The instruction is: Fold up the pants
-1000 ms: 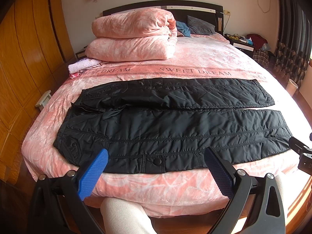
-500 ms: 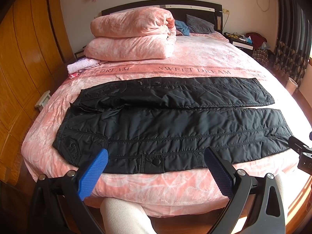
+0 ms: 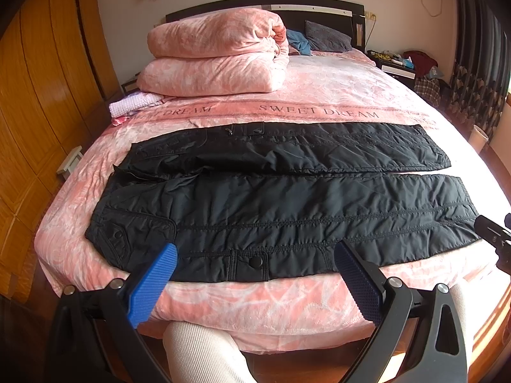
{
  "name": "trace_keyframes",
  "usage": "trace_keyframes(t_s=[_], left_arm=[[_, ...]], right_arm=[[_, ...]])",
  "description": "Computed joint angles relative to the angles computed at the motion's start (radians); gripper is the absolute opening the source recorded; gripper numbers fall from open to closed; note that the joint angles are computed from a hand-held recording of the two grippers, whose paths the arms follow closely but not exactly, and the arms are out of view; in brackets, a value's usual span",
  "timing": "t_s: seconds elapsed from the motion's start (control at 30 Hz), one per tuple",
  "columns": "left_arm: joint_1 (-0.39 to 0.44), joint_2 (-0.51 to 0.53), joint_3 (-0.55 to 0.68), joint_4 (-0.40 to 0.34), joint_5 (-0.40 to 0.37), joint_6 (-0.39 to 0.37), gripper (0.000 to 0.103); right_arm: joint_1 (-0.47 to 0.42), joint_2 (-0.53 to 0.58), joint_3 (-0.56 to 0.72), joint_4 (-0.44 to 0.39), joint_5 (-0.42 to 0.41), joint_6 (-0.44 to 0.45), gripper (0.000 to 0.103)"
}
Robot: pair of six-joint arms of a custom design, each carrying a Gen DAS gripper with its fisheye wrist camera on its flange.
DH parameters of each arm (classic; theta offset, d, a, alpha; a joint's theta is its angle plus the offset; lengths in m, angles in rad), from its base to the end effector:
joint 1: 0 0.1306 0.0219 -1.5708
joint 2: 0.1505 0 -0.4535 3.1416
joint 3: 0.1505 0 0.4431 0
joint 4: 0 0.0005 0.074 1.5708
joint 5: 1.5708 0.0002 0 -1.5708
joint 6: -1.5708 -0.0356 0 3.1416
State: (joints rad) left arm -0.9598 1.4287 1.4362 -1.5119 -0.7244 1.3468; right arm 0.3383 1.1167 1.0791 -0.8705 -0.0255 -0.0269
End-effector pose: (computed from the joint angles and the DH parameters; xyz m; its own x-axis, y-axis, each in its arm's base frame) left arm 0.2916 -0.3760 0.4870 -0.7006 -0.2725 -0.6594 -0.4275 0.9003 0.0822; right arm 0.3738 0.1319 0.4602 -0.7527 -0.2363 -0.6145 -0.3264 0.9445 0.0366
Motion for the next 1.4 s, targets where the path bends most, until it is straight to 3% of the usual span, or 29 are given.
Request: trace_keyframes(t_s=[0.1,0.43,0.47,0.57,0.6,0.7,0.83,0.97,1.07,1.23,1.4], left_arm=[[0.002,0.002,0.001,-0.005,0.004,0.001,0.099],[0.023,0.005,-0.003,0.021,0.03,-0.032,0.099],[0.031,-0.002,-0.012,0.05,0.046,-0.05,0.099],[0.078,-0.063,-0.079,0.257,0.166,-0.174,0.099],[0.096,-0.076,-0.096,0.296,0.202,-0.189,0.099],[0.159,-0.078,-0.107,0.323,0.265,-0.244,0.099],[0.277,-0.063,-0.103,0.358,0.351,-0.359,0.099],[0.407,0.033,-0.04,0.352,0.41,-0.537,0.099],[0.489,0.125,0.028,0.39,0.477,-0.68,0.099],[0.6,0.263,0.156,0.469,0.686,-0.9,0.095],[0.657,0.399,0.299,0.427,0.753,-1.09,0.078]], right_arm=[[-0.004,0.007,0.006,-0.004,-0.04,0.004,0.101],[0.006,0.034,0.012,0.002,-0.025,0.024,0.101],[0.001,0.043,0.016,-0.001,-0.04,0.031,0.101],[-0.017,0.09,0.046,-0.011,-0.096,0.076,0.101],[-0.025,0.111,0.059,-0.007,-0.113,0.099,0.101],[-0.059,0.211,0.139,-0.041,-0.235,0.195,0.101],[-0.089,0.393,0.305,-0.107,-0.363,0.321,0.101],[-0.09,0.604,0.522,-0.187,-0.415,0.383,0.101],[-0.075,0.758,0.709,-0.274,-0.419,0.459,0.101],[-0.042,1.007,1.071,-0.491,-0.392,0.651,0.101],[-0.008,1.241,1.436,-0.693,-0.3,0.8,0.101]])
